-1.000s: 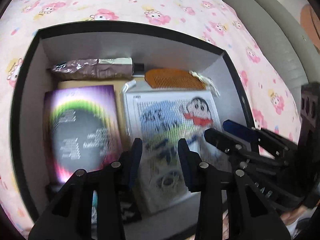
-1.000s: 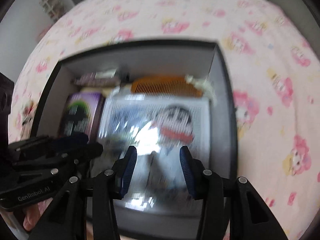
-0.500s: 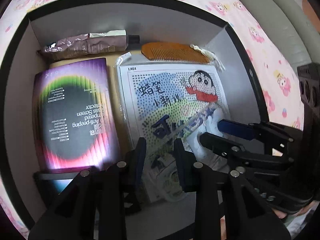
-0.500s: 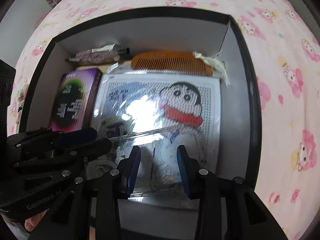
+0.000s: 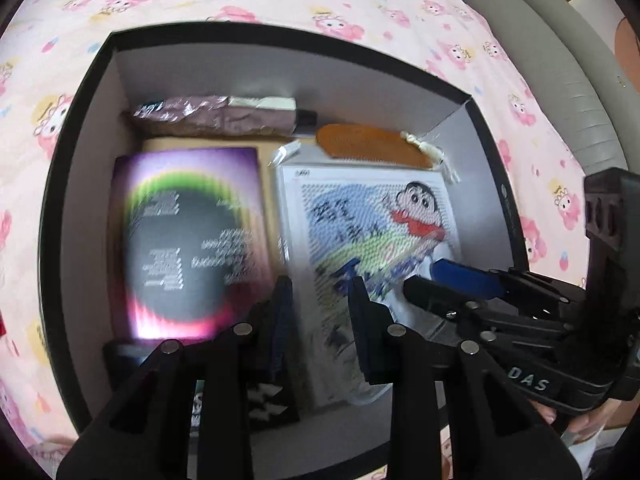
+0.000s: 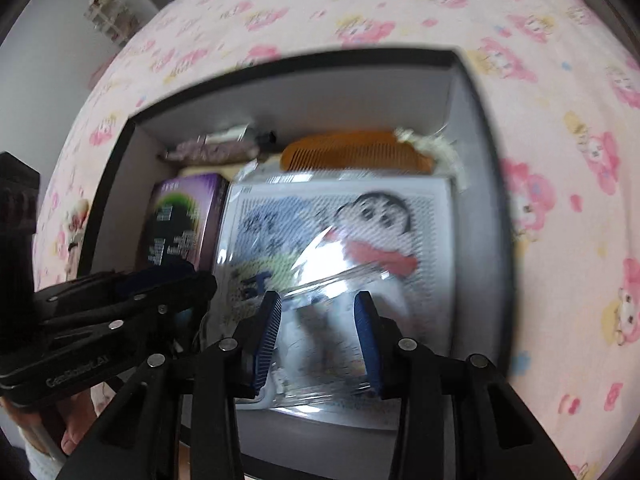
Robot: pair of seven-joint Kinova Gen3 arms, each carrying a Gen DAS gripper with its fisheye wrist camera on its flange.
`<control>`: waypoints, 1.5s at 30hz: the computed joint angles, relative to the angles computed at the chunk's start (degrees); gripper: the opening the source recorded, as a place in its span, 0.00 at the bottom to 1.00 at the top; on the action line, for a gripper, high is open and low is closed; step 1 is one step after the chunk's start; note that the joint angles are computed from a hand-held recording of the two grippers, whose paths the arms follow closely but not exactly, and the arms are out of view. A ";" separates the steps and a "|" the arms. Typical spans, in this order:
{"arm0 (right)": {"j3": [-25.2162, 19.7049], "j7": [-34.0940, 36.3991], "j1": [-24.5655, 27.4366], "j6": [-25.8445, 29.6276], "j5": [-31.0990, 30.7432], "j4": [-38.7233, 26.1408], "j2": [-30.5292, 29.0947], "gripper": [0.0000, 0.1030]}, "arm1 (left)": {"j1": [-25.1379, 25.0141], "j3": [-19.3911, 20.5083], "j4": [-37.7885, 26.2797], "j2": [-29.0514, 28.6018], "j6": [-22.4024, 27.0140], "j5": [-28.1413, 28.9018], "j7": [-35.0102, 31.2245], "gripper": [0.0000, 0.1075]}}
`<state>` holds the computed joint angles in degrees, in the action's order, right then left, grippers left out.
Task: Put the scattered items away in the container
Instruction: 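Lower the phone case into the black box and open the left gripper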
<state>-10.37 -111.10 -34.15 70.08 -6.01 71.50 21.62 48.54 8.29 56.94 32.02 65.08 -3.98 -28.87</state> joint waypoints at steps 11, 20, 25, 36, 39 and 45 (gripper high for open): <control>0.71 -0.01 0.74 -2.13 -1.05 1.69 -1.66 0.33 | 3.11 -0.33 3.77 -2.73 -2.86 -1.43 4.45 0.26; 1.21 -0.86 -4.71 1.23 6.98 -3.09 2.10 0.34 | 2.34 0.92 4.78 -1.39 -5.15 -0.72 4.77 0.28; 1.23 -3.08 -3.42 3.62 5.32 -2.16 1.42 0.34 | 3.57 0.37 3.02 -0.28 -3.01 -1.39 5.60 0.28; 0.11 -7.50 -1.33 2.66 3.75 3.59 -4.17 0.32 | 1.94 1.80 2.73 1.20 -7.66 2.36 1.88 0.28; 0.20 -6.75 0.07 1.96 1.57 4.32 -4.03 0.31 | 1.64 1.73 4.09 0.52 -9.30 3.37 1.83 0.29; -0.53 -8.82 -3.39 2.01 3.98 3.56 -1.46 0.36 | 2.09 1.14 7.51 -1.34 -11.14 1.61 6.18 0.29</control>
<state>-10.90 -119.92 -37.53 72.09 -2.03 75.06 20.16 50.62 9.43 64.45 30.67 53.94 -2.37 -22.68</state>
